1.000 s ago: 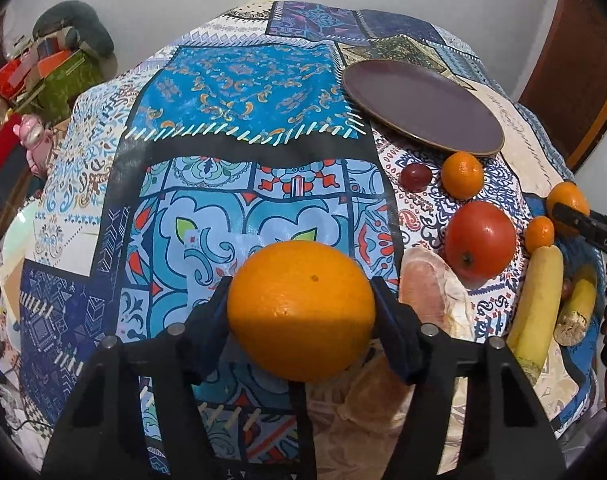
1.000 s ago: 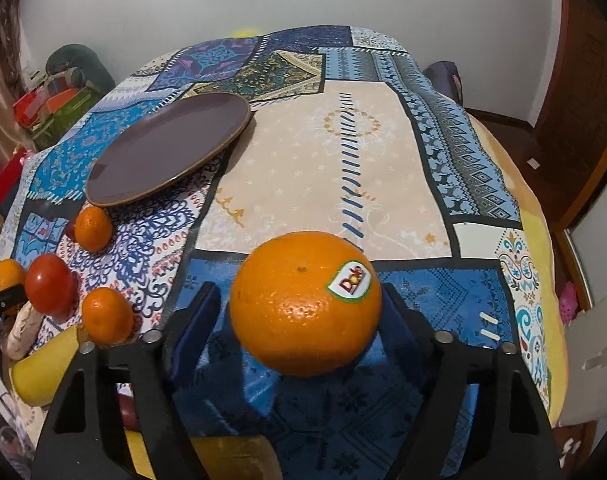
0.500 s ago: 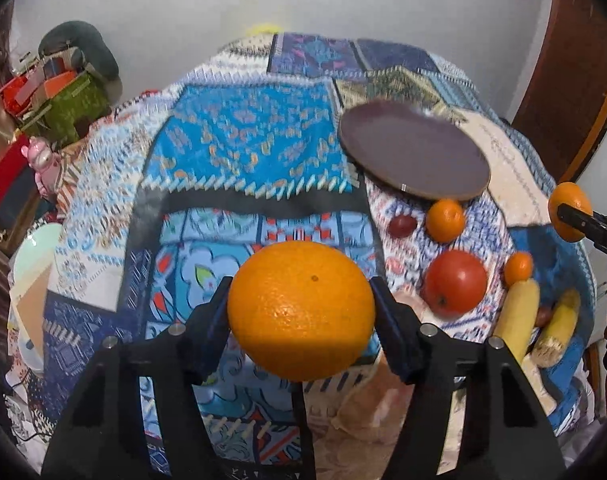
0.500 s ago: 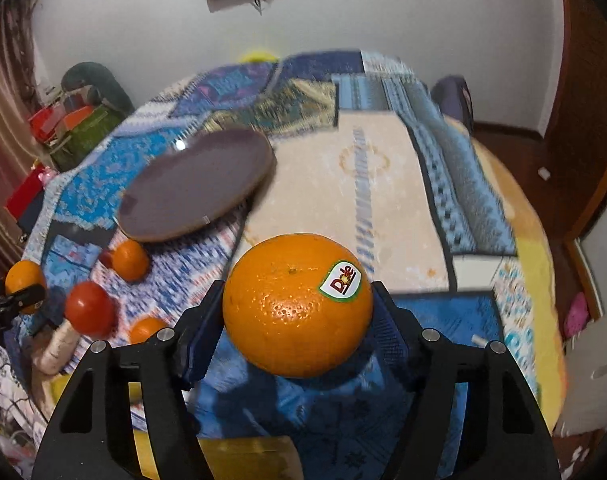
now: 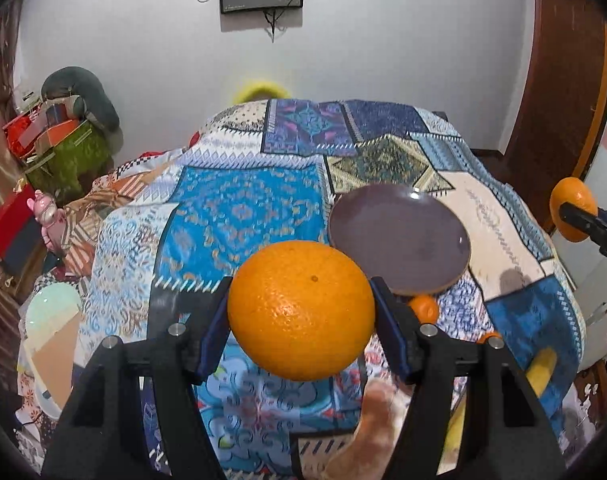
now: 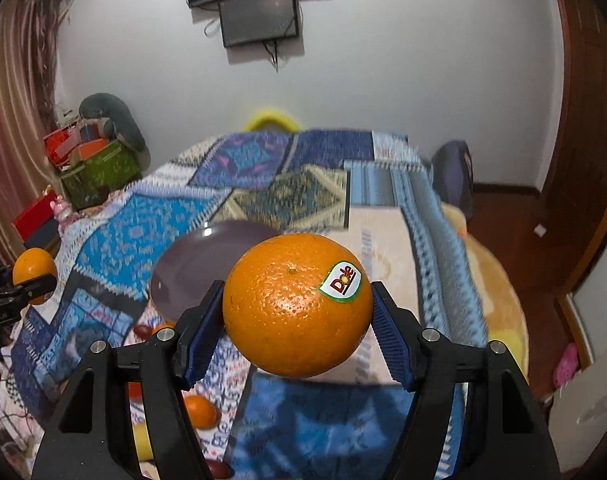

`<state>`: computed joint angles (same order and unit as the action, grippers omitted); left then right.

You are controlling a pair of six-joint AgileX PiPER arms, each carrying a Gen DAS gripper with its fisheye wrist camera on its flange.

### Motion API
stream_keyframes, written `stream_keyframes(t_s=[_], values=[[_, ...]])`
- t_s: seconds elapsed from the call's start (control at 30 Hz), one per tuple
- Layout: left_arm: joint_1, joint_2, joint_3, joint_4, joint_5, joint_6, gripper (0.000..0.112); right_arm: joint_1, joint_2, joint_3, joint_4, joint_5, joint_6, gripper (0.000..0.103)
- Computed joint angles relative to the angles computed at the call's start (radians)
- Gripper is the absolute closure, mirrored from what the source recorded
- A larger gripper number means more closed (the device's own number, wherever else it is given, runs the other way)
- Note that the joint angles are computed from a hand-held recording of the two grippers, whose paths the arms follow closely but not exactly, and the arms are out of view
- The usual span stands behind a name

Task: Organize fruits
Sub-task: 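Carry both oranges onto the dark plate and open both grippers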

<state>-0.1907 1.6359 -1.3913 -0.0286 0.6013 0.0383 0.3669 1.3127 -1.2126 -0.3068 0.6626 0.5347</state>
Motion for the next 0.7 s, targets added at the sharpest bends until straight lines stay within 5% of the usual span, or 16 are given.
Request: stream_keyframes(t_s=[0.7], values=[[-0.071, 0.277, -0.394, -0.017, 0.088, 0.045, 0.047, -0.019, 0.199, -0.206, 0.028, -0.086, -0.094, 0.036]])
